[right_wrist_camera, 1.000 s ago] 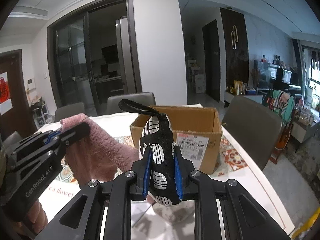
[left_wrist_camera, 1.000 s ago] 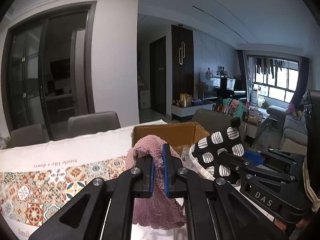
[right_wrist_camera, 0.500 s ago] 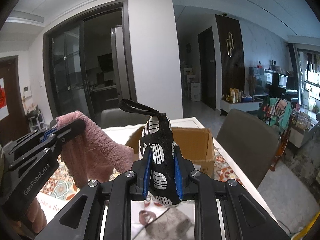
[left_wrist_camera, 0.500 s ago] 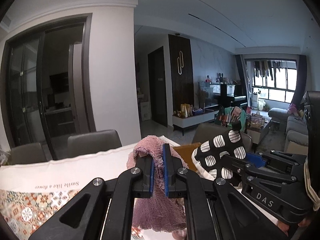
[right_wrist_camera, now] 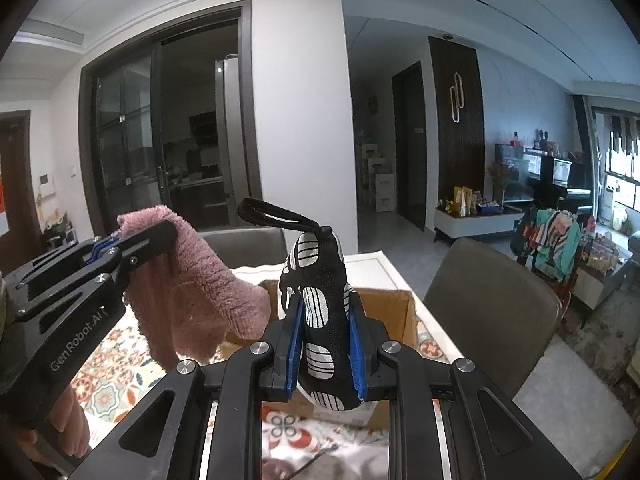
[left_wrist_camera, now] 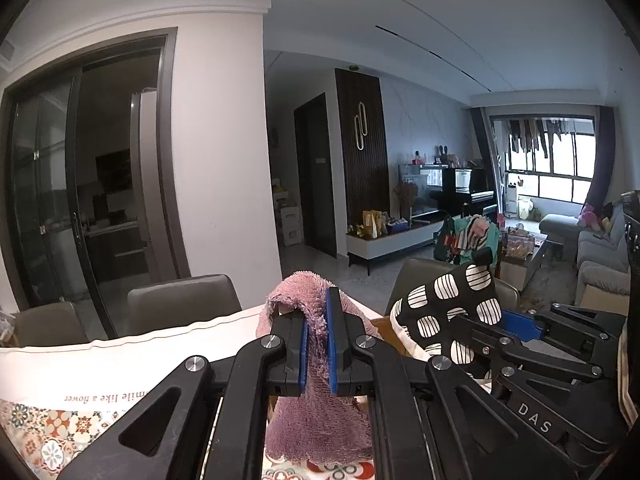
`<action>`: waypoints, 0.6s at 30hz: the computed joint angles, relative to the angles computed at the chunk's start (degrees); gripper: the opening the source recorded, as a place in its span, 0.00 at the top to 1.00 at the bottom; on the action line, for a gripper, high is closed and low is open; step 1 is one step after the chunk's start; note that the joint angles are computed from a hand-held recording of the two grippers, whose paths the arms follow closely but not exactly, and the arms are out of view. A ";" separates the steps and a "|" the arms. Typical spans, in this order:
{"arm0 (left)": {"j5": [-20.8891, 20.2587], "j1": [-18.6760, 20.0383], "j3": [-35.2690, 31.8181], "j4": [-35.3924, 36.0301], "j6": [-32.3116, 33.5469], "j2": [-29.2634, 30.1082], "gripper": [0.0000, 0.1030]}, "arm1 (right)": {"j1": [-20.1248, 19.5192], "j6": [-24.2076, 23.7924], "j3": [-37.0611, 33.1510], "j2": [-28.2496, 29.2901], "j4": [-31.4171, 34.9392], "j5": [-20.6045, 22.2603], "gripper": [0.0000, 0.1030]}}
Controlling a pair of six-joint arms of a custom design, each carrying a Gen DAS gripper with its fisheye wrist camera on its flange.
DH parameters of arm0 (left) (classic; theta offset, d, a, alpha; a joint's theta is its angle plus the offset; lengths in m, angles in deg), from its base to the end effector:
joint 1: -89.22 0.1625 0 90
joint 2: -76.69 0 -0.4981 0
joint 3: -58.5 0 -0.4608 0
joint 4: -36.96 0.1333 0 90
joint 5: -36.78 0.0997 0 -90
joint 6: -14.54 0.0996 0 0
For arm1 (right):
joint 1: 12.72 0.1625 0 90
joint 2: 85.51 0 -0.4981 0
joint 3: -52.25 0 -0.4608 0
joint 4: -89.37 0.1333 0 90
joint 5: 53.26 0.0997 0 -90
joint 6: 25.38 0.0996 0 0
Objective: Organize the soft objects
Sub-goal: 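Lower the towel and slipper into the box and open both grippers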
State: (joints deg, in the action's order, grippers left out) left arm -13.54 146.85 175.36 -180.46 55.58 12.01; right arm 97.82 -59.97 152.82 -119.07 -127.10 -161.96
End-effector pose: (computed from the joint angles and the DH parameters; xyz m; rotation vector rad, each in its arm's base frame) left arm -0.1523 -0.6080 0.3256 0.7370 1.9034 -1.4576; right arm 0.3500 -0.6452 0.0516 0.9088 -2.2277 1.3094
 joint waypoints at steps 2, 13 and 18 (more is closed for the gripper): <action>-0.62 0.56 -1.45 -0.02 0.49 0.94 0.91 | -0.12 -0.55 -0.84 0.36 0.20 -0.11 0.78; -2.59 3.31 -9.01 4.87 -0.45 5.30 0.91 | -0.76 -2.42 -6.90 2.62 3.73 -1.66 0.78; -2.51 4.72 -12.10 9.03 -2.97 7.09 0.91 | -1.48 -1.38 -9.65 3.53 7.02 -1.92 0.78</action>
State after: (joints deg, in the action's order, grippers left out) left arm -16.04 151.57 163.26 -171.43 52.61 19.10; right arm 96.34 -61.35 143.17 -115.54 -120.08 -163.88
